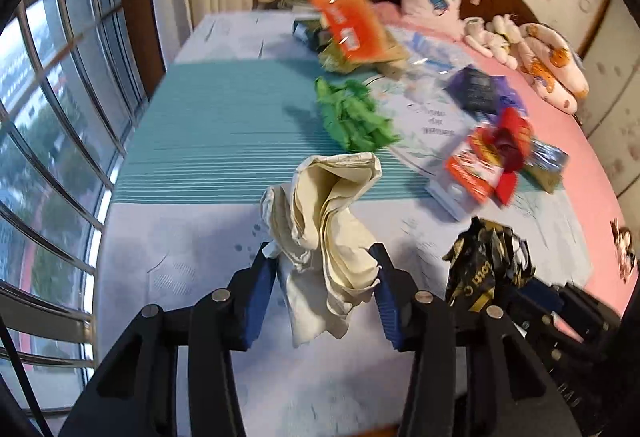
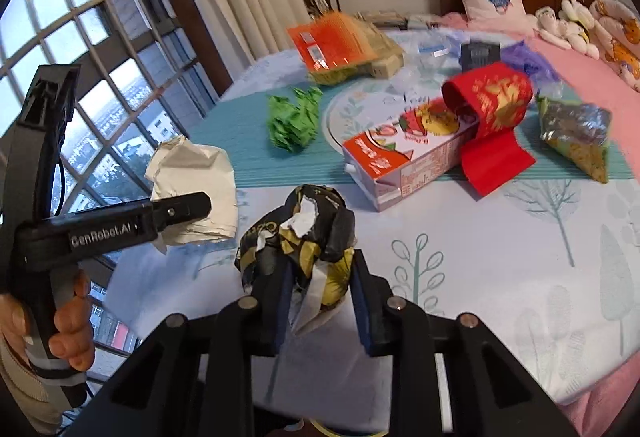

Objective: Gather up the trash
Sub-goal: 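Carry both items down to the bin and open both tools to drop them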

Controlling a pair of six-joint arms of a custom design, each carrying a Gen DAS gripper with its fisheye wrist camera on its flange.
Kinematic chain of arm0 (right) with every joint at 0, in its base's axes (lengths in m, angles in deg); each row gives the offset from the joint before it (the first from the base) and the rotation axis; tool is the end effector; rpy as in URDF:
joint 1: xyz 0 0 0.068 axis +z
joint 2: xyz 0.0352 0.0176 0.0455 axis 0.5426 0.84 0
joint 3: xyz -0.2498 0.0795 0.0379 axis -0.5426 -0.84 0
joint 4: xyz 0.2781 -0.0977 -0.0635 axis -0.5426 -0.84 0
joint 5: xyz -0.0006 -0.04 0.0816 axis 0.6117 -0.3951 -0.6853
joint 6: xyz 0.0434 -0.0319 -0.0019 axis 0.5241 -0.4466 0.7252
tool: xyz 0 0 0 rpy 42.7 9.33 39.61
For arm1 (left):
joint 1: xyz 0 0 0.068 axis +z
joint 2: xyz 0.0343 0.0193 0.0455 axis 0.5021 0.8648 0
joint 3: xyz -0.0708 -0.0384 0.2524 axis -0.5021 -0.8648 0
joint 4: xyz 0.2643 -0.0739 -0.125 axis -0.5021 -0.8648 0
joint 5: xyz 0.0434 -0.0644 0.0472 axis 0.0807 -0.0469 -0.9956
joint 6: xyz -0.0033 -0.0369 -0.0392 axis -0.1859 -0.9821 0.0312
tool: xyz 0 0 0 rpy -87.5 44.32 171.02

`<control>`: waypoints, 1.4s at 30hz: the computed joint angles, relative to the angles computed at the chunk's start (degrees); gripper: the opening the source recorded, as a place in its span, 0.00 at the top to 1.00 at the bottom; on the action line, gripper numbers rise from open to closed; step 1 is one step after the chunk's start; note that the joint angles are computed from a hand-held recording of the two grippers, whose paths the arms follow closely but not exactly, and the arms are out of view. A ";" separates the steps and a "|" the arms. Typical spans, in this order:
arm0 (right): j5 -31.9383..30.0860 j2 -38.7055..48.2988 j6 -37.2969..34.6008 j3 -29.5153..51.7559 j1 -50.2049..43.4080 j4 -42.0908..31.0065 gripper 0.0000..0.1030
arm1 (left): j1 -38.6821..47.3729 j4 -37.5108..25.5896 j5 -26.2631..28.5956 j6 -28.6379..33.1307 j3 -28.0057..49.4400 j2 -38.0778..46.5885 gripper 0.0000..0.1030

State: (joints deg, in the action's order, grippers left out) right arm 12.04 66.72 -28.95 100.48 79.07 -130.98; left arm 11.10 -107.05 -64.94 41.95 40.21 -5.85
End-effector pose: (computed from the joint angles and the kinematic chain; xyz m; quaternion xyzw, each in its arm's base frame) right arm 0.2132 0.2072 0.3841 0.0159 0.9318 0.1311 0.3382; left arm 0.2718 -0.0973 0.3745 0.0998 0.9491 -0.1159 0.2753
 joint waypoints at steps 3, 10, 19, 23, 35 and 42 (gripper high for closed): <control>3.09 -2.81 0.42 0.66 4.14 -1.95 0.74 | -1.23 -2.31 -0.24 1.48 -1.61 -6.11 0.56; 11.39 -10.06 7.84 -0.47 18.73 -10.38 0.74 | -6.45 -8.92 1.18 -0.30 -8.84 -23.85 0.56; 13.54 -15.99 24.65 -13.93 32.79 -15.42 0.74 | -26.70 -11.14 -5.98 -14.32 -27.93 -40.65 0.55; 7.43 -19.06 25.81 -24.51 30.02 -9.62 0.74 | -34.67 -8.50 -9.37 -18.74 -38.24 -43.14 0.55; -3.00 -14.15 24.51 -50.28 15.86 19.49 0.73 | -29.94 16.83 -6.81 -19.84 -62.03 -35.08 0.53; -5.79 -3.57 23.66 -55.28 13.27 35.06 0.71 | -31.82 29.24 -8.25 -22.04 -64.90 -23.47 0.50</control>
